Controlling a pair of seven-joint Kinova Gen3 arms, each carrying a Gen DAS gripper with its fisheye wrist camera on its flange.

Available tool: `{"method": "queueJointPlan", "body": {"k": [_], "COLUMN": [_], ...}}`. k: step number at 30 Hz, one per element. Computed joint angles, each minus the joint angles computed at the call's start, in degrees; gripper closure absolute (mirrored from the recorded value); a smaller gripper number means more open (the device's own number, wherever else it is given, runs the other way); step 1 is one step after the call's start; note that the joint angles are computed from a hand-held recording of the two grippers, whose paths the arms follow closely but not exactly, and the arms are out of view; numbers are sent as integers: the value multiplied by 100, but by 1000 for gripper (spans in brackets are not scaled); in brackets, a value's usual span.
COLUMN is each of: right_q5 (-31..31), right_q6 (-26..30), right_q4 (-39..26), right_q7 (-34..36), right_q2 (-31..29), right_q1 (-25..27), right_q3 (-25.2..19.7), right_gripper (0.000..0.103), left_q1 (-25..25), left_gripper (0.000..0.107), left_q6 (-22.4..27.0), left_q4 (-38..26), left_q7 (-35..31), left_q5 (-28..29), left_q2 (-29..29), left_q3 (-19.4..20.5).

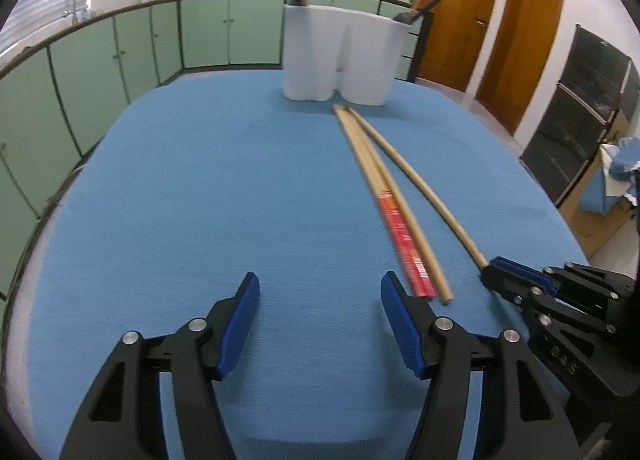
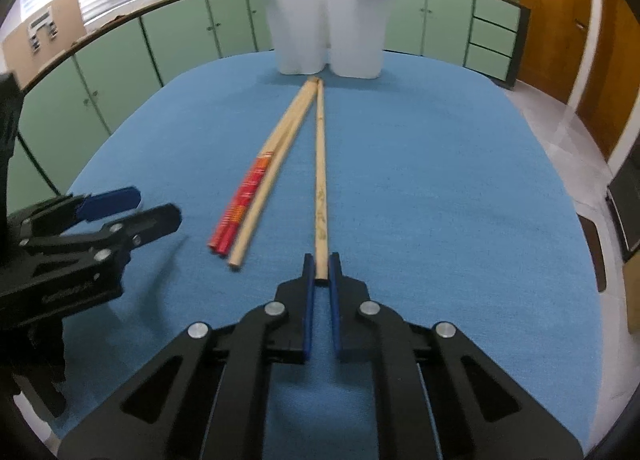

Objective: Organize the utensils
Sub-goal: 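Grasp a red-patterned chopstick by its end with the left gripper, then lift both chopsticks over the holder and release them into it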

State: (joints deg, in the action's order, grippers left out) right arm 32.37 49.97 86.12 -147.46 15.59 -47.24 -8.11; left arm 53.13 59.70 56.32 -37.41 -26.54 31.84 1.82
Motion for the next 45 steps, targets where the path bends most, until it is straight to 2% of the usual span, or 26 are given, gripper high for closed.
{"method": "queueJointPlan", "body": {"k": [6, 15, 19, 25, 28, 31, 34, 36, 38, 45], "right_q5": [13, -19, -35, -83, -100, -82, -137, -141, -169, -109], "right_q6": [-90, -231, -240, -292, -304, -289, -363, -382, -431, -492], "right_q4": [248, 352, 357, 384, 380, 366, 388, 404, 434, 504], "right_q7": [-215, -230, -228, -117, -70, -53, -9, -28, -19, -101], "right_q2": [-153, -201, -211, -233, -233, -217, -224, -232, -251, -317], "right_q1": [152, 271, 281, 332, 338, 325, 371, 375, 400, 390], "right_q3": [40, -27, -37, -52, -57, -49, -44, -31, -32, -28], "right_gripper": [97, 97, 97, 95, 93, 92, 94, 96, 97, 97], "left_q1": [27, 214, 359, 338, 274, 280, 287, 287, 275, 331], "left_gripper": [45, 45, 44, 44, 44, 54, 72, 93, 101, 102], "left_q6": [37, 523, 907, 838, 814, 873, 780, 711, 604, 555], "left_q4": [-257, -803, -1034, -647, -715, -892, -894, -846, -770, -730], "left_q7": [-294, -564, -496, -155, -192, -333, -397, -392, -360, -303], "left_q5": [128, 122, -18, -146, -142, -143, -114, -87, -52, -105], "left_q2": [144, 481, 609, 377, 414, 520, 526, 499, 469, 443], "left_q3": [86, -80, -235, -260, -184, -160, -163, -169, -161, -211]}}
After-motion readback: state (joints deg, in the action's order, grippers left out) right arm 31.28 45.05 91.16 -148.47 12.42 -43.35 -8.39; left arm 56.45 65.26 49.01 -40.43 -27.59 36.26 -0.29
